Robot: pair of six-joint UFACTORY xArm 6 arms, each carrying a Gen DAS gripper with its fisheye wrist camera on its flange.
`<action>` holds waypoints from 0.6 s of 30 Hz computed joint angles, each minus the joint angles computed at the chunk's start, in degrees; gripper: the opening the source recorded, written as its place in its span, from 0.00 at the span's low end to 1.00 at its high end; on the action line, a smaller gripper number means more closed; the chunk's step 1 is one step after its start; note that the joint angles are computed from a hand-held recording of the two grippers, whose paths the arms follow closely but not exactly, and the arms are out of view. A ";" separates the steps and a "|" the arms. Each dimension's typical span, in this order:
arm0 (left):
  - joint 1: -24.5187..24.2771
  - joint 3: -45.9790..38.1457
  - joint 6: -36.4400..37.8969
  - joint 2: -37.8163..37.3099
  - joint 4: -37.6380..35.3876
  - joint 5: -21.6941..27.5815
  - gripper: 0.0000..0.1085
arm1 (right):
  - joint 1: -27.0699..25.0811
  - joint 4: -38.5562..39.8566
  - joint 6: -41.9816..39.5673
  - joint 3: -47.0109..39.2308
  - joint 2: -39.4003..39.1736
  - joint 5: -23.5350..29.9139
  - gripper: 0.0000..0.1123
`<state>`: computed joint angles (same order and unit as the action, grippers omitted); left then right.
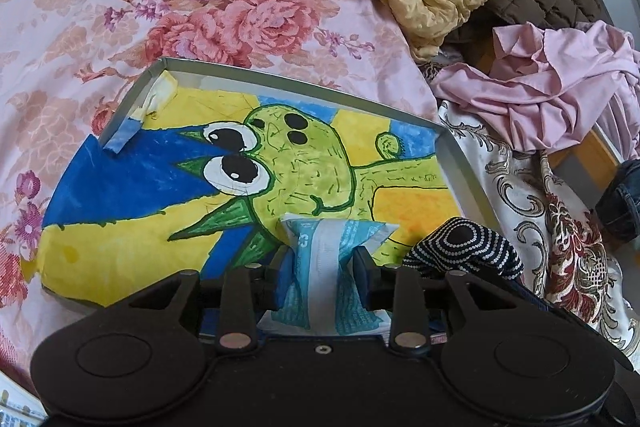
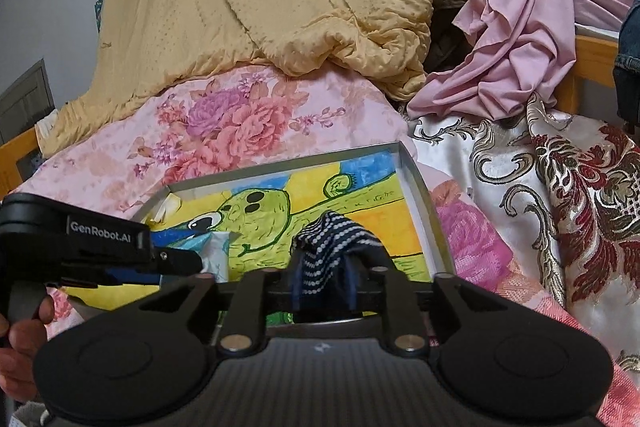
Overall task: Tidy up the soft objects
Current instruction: 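Carry the packet and striped item with both grippers over the painted tray, then open both grippers to drop the packet and striped item into the tray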
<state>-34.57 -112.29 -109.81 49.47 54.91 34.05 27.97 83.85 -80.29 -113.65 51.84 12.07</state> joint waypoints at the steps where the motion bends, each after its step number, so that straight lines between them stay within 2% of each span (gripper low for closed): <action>1: -0.09 0.26 -0.66 -0.19 0.45 0.13 0.34 | 0.01 -0.16 0.11 0.19 -0.10 0.02 0.29; 7: -0.35 1.92 -1.21 -1.41 0.02 0.84 0.41 | 0.13 -2.93 2.18 0.84 -0.33 -0.86 0.48; 13: -1.33 4.49 -3.91 -3.51 2.27 2.27 0.56 | 0.21 -4.48 3.62 3.44 -2.29 -0.88 0.63; 18: -3.11 8.65 -7.56 -7.27 6.47 5.70 0.68 | 0.43 -2.19 1.51 6.85 -5.18 -1.94 0.73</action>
<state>-37.69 -103.64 -117.38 42.20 61.38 39.75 28.41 81.66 -78.78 -106.79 46.66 10.13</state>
